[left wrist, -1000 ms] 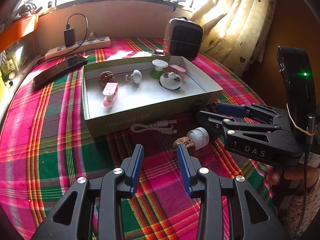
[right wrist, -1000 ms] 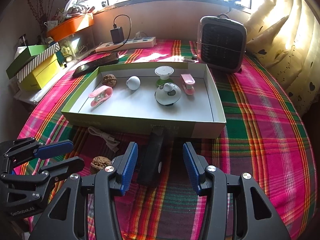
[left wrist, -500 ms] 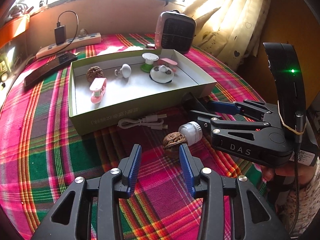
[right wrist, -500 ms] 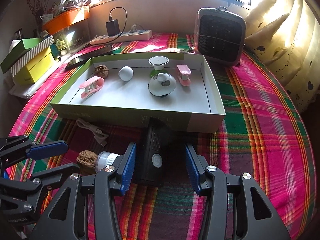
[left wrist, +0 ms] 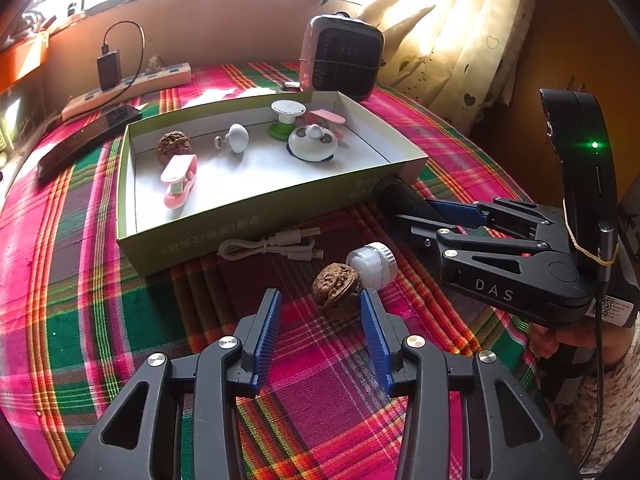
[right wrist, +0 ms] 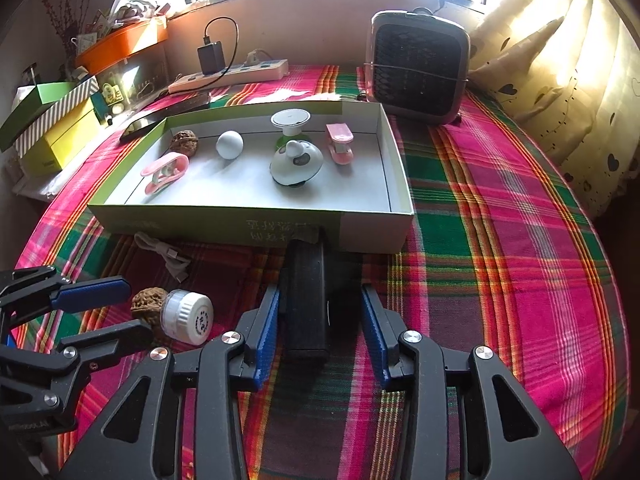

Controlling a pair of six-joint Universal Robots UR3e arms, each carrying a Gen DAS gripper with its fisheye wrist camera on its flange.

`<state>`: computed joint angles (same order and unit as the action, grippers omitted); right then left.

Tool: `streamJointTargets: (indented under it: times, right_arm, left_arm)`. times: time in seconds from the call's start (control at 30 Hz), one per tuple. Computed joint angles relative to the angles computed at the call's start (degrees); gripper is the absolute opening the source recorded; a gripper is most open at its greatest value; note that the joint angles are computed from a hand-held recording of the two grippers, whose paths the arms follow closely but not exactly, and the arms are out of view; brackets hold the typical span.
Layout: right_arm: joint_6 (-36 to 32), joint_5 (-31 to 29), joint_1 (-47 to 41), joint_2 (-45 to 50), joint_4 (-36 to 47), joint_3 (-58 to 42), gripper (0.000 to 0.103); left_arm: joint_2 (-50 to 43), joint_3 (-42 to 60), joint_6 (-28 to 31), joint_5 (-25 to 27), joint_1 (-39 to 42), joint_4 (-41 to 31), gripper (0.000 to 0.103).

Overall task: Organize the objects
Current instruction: 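Grasp the walnut with the left tool while the right tool grasps the black device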

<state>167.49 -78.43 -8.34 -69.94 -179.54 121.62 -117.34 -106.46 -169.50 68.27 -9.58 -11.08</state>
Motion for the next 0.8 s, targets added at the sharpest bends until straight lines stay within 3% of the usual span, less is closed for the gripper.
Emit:
streamJointTargets:
  times: [0.17,0.8]
  right_arm:
    - [-0.7,1.1,-1.0,-0.5,0.0,0.7,0.025]
    - [-1.9,3.4,-3.0,-1.5,0.4,1.9,0.025]
  left_arm:
    - [-0.8,1.4,0.0,0.8,-0.8,-0.7,0.040]
    - [-3.7,5.2,-1.2,3.8,-2.7,-0.7,0.040]
